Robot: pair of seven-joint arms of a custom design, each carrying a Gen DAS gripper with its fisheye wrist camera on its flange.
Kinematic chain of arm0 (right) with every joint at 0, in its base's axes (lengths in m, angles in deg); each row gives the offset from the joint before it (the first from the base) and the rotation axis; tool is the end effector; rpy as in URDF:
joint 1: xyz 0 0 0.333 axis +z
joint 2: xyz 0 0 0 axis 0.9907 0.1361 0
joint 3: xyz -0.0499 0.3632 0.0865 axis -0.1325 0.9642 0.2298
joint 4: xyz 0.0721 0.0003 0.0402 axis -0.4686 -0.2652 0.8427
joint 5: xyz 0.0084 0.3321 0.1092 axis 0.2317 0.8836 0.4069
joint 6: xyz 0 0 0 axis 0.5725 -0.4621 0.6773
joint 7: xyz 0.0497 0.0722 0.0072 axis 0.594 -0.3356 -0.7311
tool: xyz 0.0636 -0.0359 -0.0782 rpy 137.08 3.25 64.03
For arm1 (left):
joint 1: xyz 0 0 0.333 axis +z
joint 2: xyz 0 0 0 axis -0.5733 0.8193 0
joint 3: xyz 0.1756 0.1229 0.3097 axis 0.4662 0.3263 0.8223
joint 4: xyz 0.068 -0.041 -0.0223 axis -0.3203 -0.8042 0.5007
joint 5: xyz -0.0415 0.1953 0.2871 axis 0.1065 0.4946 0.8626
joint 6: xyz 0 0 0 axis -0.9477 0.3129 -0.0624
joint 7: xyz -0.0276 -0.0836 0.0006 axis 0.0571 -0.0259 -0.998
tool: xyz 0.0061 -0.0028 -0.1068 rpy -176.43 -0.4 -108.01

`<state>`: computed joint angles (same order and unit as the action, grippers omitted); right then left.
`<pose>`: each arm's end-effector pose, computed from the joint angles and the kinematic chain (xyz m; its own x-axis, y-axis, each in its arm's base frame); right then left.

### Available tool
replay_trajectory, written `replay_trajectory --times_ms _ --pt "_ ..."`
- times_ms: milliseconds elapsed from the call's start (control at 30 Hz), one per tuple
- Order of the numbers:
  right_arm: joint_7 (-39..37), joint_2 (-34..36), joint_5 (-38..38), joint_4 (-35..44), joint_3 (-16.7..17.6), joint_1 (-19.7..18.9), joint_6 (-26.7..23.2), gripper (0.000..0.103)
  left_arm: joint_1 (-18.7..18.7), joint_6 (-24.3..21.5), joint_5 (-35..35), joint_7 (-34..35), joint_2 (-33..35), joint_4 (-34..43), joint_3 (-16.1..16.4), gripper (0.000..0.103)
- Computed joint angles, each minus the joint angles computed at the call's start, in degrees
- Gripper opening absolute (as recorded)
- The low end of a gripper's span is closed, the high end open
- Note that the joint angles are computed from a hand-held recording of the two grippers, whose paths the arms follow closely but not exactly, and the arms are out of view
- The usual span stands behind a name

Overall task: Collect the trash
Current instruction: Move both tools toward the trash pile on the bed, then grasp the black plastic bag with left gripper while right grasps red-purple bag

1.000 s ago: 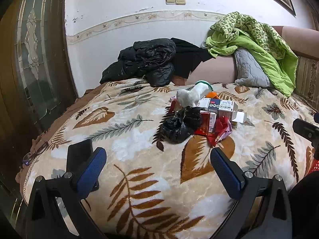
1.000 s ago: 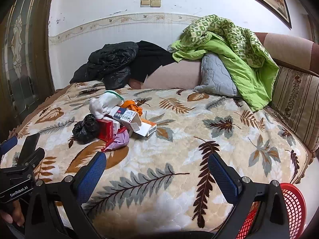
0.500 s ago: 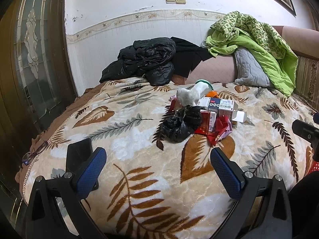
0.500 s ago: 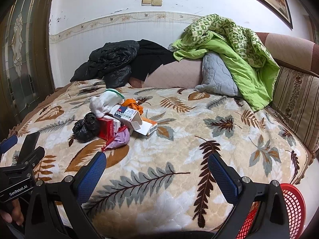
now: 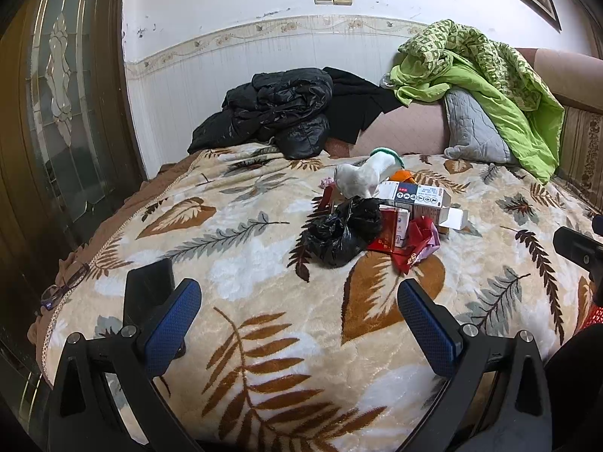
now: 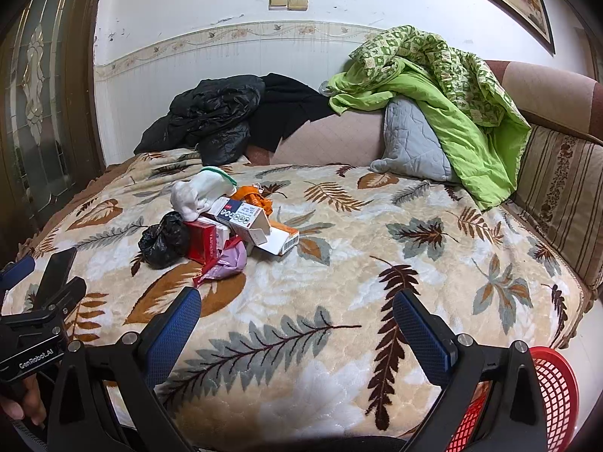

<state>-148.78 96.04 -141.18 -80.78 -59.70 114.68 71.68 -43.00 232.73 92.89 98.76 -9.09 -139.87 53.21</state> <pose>0.5483 0.3357 0.4600 -0.3898 -0.9206 -0.0247 -0.4822 0.2268 -0.8462 0.6212 -0.1753 0.4447 -0.3880 -0.9151 -0.1092 -0.4140 0.2789 -0.8665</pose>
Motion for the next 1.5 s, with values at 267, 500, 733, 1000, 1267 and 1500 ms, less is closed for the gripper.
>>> replay_trajectory --times_ms 267,500,733,1000,1267,1500 --pt "-2.44 1.26 1.94 0.5 -0.8 -4.29 15.05 0.099 9.91 -13.27 4.22 -4.96 3.01 6.93 -10.37 0.102" --pt "-17.94 9.77 20.42 7.78 1.9 -12.19 29.93 0.081 14.63 -25.44 -0.55 -2.3 8.03 16.71 -17.36 0.075" --pt "-33.94 19.06 38.71 18.93 7.79 -18.09 28.21 0.07 13.49 -34.89 -6.45 1.99 12.46 26.32 -17.77 0.053" --pt "-42.3 23.23 48.93 22.28 8.88 -18.93 28.56 0.038 7.58 -42.98 -9.61 7.46 18.77 40.28 -14.91 0.068" --pt "-37.5 16.97 50.75 11.59 -2.39 -12.46 37.74 0.031 2.03 -50.93 -12.11 10.87 25.27 53.32 -10.59 0.075" --pt "-39.94 15.76 54.05 9.42 -7.31 -8.44 39.75 0.031 0.05 -60.13 -14.31 13.19 30.28 63.1 -10.12 0.062"
